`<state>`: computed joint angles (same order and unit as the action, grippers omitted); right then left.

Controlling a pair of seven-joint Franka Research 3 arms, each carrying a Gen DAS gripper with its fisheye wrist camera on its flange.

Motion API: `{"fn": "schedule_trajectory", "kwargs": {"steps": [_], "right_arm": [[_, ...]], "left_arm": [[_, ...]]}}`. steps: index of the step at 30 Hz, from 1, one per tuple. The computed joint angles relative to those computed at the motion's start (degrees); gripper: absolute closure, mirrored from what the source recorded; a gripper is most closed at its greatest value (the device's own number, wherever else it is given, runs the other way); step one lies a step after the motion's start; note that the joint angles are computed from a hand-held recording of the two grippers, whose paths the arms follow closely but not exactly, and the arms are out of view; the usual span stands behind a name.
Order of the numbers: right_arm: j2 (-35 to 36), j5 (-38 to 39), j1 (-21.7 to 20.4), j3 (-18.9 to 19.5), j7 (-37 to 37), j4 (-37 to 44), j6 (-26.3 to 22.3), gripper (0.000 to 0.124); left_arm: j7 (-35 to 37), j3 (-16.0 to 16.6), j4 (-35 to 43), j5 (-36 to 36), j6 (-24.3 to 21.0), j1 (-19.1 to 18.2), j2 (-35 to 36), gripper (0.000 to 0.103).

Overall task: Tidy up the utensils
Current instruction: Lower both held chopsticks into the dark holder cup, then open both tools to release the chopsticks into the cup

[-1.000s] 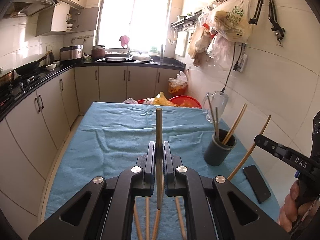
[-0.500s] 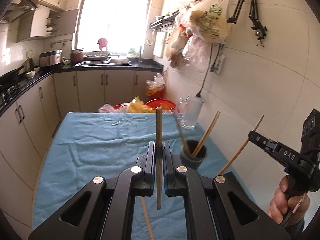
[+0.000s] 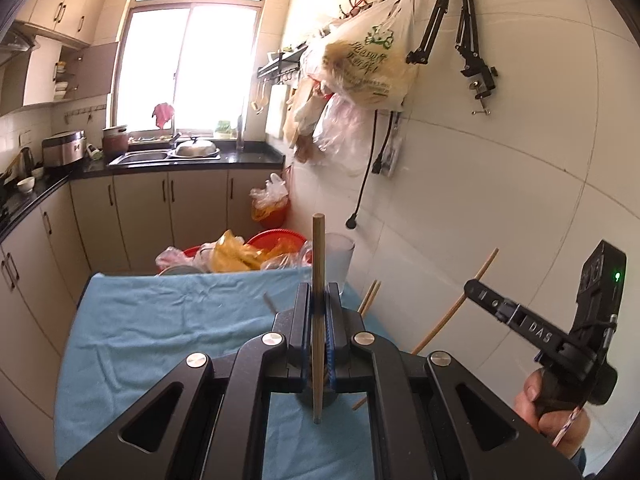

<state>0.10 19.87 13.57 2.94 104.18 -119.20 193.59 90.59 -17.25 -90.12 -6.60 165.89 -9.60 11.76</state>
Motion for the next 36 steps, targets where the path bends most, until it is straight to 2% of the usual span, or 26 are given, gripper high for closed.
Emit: {"fn": "schedule_trajectory", "kwargs": {"steps": [2, 6, 7, 8, 9, 10, 14, 17, 22, 28, 31, 33, 36], "right_arm": [[0.7, -5.1, -1.5, 0.0, 4.9, 1.1, -0.4, 0.117], [2.5, -2.1, -0.8, -1.2, 2.1, 4.2, -1.0, 0.117], [3.3, 0.8, 1.7, -3.5, -0.9, 5.5, -1.5, 0.117], [4.0, 3.7, 5.8, -7.4, -3.5, 6.6, -1.9, 0.117], [4.8, 5.5, 7.9, -9.5, -5.1, 7.6, -2.2, 0.117], [5.4, 6.1, 8.1, -9.8, -5.8, 8.4, -2.6, 0.117], [8.3, 5.9, 3.3, -5.5, -5.9, 11.2, -4.3, 0.117], [10.4, 5.3, 1.4, -3.9, -5.5, 13.0, -6.4, 0.117], [13.0, 4.9, -1.3, -1.0, -5.7, 14.9, -9.7, 0.117], [15.6, 4.9, -2.0, -0.2, -5.1, 17.0, -12.8, 0.117], [16.2, 5.1, -2.2, -0.1, -4.7, 17.5, -13.9, 0.115], [16.2, 6.4, -3.6, 1.4, -5.8, 17.6, -14.0, 0.115], [15.5, 5.1, -2.0, -0.6, -4.5, 16.9, -13.5, 0.115]], "left_arm": [[-1.9, 0.8, 4.3, 2.5, -1.2, -1.4, 2.8, 0.097], [-3.8, 0.8, 11.2, 4.9, -3.4, -2.6, 7.8, 0.097], [-4.7, 1.2, 13.4, 5.9, -4.2, -3.2, 9.5, 0.097], [-5.3, 1.3, 14.5, 6.5, -4.3, -3.5, 10.6, 0.097], [-5.9, 1.5, 15.3, 7.2, -4.4, -3.7, 11.5, 0.097], [-6.5, 1.7, 16.5, 7.9, -5.0, -4.0, 12.5, 0.097], [-7.3, 1.6, 20.6, 9.0, -7.2, -4.3, 16.6, 0.097], [-6.8, 1.0, 21.7, 8.7, -8.7, -3.8, 18.2, 0.097], [-8.0, 2.1, 21.9, 10.1, -9.3, -4.3, 19.3, 0.097], [-8.8, 2.6, 22.8, 11.1, -10.7, -4.3, 20.7, 0.097], [-8.8, 2.6, 21.7, 11.4, -9.8, -4.1, 20.3, 0.097], [-8.4, 2.0, 21.1, 10.8, -9.4, -3.6, 19.9, 0.097], [-8.5, 1.9, 20.1, 10.6, -8.8, -3.4, 19.0, 0.097]]}}
